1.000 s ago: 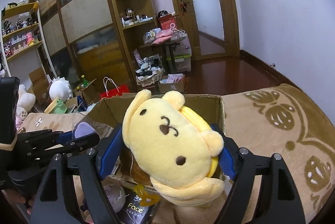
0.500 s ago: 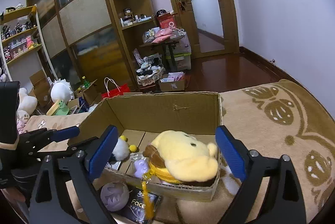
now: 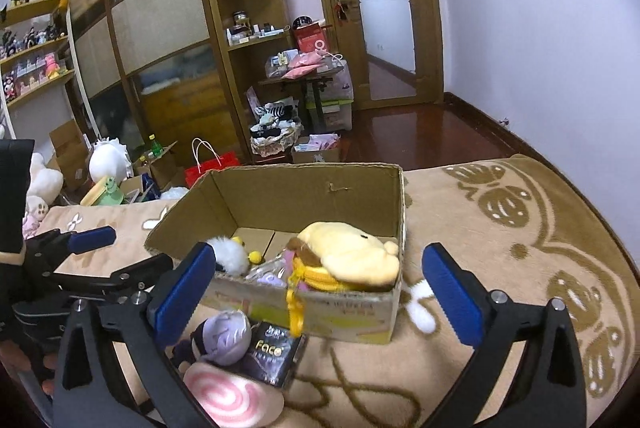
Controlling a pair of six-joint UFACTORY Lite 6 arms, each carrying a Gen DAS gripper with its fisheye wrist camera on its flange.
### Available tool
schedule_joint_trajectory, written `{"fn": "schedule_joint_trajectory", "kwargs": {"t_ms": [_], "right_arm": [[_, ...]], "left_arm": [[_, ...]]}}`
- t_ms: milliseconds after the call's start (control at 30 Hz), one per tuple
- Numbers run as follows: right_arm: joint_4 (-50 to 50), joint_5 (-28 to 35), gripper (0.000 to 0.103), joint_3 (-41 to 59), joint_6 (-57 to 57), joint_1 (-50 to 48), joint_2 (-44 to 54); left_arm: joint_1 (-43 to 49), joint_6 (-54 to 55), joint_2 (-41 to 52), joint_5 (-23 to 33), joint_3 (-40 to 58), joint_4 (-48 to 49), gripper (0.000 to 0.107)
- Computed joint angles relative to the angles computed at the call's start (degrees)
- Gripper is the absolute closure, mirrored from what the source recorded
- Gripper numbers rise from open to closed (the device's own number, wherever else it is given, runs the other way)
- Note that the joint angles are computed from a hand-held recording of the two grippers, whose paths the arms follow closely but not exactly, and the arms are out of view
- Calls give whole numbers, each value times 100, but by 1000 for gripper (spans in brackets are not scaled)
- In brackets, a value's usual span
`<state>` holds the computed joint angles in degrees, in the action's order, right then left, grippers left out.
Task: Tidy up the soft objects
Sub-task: 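Open both tools over the box to drop the bagged doll and yellow dog, then withdraw both tools from the box toward the toys on the rug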
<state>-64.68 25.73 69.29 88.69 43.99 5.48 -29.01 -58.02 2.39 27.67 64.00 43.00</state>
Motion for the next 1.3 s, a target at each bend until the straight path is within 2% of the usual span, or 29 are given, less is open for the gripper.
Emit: {"fn": "schedule_joint_trajectory", "kwargs": {"t_ms": [167, 467, 767, 1000, 1300], "right_arm": [[229, 472, 0, -222, -87, 446, -408], [518, 1668, 0, -353, -413, 1403, -1020], [613, 2593, 0, -559, -251, 2124, -1592], [694, 2952, 0, -688, -25, 2539, -1668], [858, 3015, 0, -769, 123, 2686, -1372]], "left_arm": [[-278, -352, -618, 293, -434, 191, 12], [-655, -117, -1567, 876, -934, -423, 12], [-1214, -425, -2326, 1412, -1361, -432, 12], [-1683, -670, -2569, 1782, -1507, -328, 12], [-1512, -453, -2481, 1588, -1557, -509, 12]]}}
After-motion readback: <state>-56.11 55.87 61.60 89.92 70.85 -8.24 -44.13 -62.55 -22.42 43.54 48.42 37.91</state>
